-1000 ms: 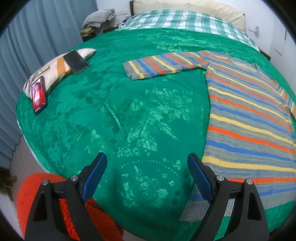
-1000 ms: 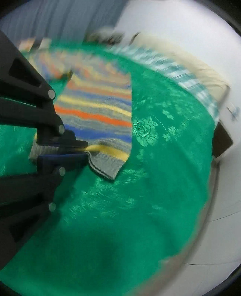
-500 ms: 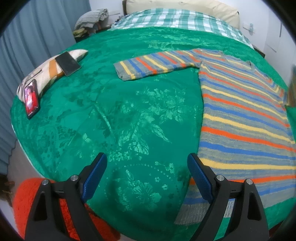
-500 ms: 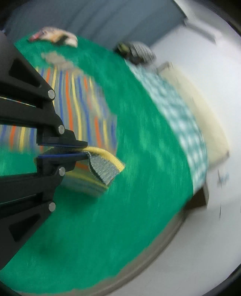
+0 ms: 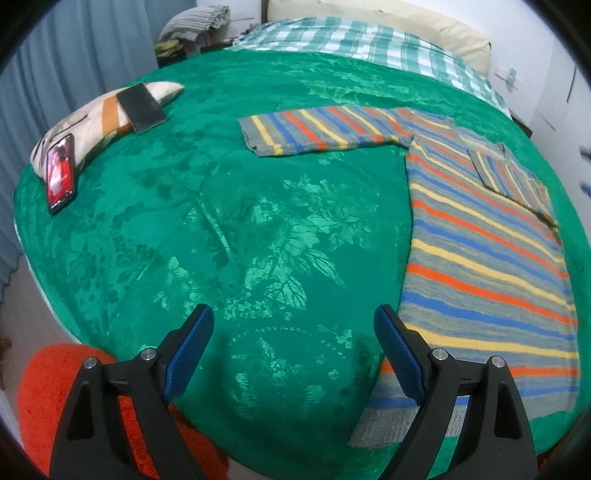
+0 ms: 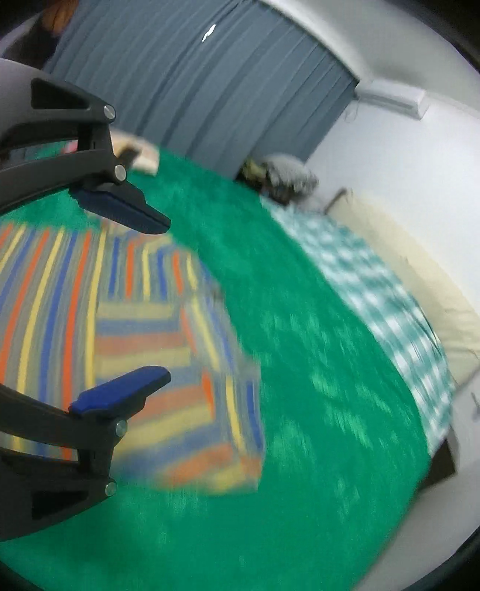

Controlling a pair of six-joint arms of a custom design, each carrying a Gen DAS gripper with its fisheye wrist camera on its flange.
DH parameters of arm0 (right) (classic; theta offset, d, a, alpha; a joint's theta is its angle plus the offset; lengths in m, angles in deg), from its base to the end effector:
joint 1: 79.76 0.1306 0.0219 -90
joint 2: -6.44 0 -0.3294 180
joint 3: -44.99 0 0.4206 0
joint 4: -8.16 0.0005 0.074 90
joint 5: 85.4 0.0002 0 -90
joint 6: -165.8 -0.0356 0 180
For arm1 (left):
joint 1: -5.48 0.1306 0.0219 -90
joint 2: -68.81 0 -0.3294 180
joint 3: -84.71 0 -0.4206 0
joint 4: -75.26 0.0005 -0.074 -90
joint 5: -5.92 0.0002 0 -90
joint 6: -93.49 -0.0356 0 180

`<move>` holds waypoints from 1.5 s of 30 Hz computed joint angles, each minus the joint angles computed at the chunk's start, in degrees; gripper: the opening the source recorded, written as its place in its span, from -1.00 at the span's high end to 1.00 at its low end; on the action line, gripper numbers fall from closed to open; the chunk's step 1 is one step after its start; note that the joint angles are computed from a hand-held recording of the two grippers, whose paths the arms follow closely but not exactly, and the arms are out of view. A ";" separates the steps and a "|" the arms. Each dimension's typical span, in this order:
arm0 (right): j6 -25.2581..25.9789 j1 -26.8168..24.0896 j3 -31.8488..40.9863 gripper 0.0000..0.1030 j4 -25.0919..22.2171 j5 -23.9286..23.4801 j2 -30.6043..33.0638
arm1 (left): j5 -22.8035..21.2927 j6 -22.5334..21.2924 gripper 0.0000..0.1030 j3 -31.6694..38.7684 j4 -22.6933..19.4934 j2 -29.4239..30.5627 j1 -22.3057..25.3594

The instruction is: Fold small clothes

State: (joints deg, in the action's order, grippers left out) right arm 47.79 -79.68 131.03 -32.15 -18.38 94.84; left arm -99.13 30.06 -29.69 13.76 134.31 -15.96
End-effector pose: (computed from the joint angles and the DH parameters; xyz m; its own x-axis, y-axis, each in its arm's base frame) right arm 0.5113 0.0141 0.3700 -0.7338 0.4313 -0.5249 0.0637 0.8129 0.5789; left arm 0.3361 -0.1226 0.3358 -0.8371 -0.1353 -0.5301 -0.1533 0.9881 -0.0102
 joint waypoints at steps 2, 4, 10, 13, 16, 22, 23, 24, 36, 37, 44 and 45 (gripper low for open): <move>4.01 -1.20 -4.38 -0.45 -2.77 3.93 -3.84 | -0.12 -0.38 -0.74 0.14 0.00 0.28 -0.41; 8.35 -2.48 -9.67 -0.45 -5.95 7.55 -8.73 | -0.50 -0.66 -0.75 0.15 0.13 0.34 -0.84; 16.88 -2.36 -27.40 -0.45 -9.00 20.10 -25.83 | -1.42 -1.74 -0.78 0.33 0.06 1.11 -2.10; 15.63 -2.08 -33.42 -0.45 -9.48 20.61 -31.93 | -1.87 -2.17 -0.79 0.58 -0.11 1.88 -2.76; 15.07 0.08 -37.76 -0.47 -10.56 27.05 -36.60 | -1.29 -2.50 -0.79 0.92 -0.26 2.67 -2.78; 15.74 4.78 -39.48 -0.63 -11.67 39.34 -37.58 | 0.22 -6.46 -0.96 4.53 2.55 7.83 -0.65; 16.10 5.21 -39.13 -0.64 -11.18 39.85 -36.99 | 0.43 -7.38 -0.96 5.11 3.44 9.41 -0.16; 16.67 5.50 -39.04 -0.68 -10.77 40.19 -36.29 | 0.71 -7.43 -0.96 5.58 3.55 10.81 0.21; 14.99 2.82 -42.48 -1.00 -7.76 36.75 -36.09 | 3.47 -4.73 -0.99 0.44 8.00 10.21 1.23; 14.95 2.97 -42.59 -1.00 -7.61 37.05 -36.20 | 3.52 -4.80 -0.99 0.54 7.68 10.22 1.25; 14.24 3.16 -41.49 -1.00 -9.05 37.10 -34.98 | 1.99 -8.49 -0.99 2.51 5.17 12.29 0.61; 14.14 3.19 -41.42 -1.00 -9.15 37.13 -34.90 | 1.80 -8.74 -0.99 2.50 5.05 12.33 0.51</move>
State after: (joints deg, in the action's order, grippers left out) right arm 61.93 -76.50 89.61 -41.30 18.75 59.94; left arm -97.33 21.32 -27.19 18.81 146.63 -15.44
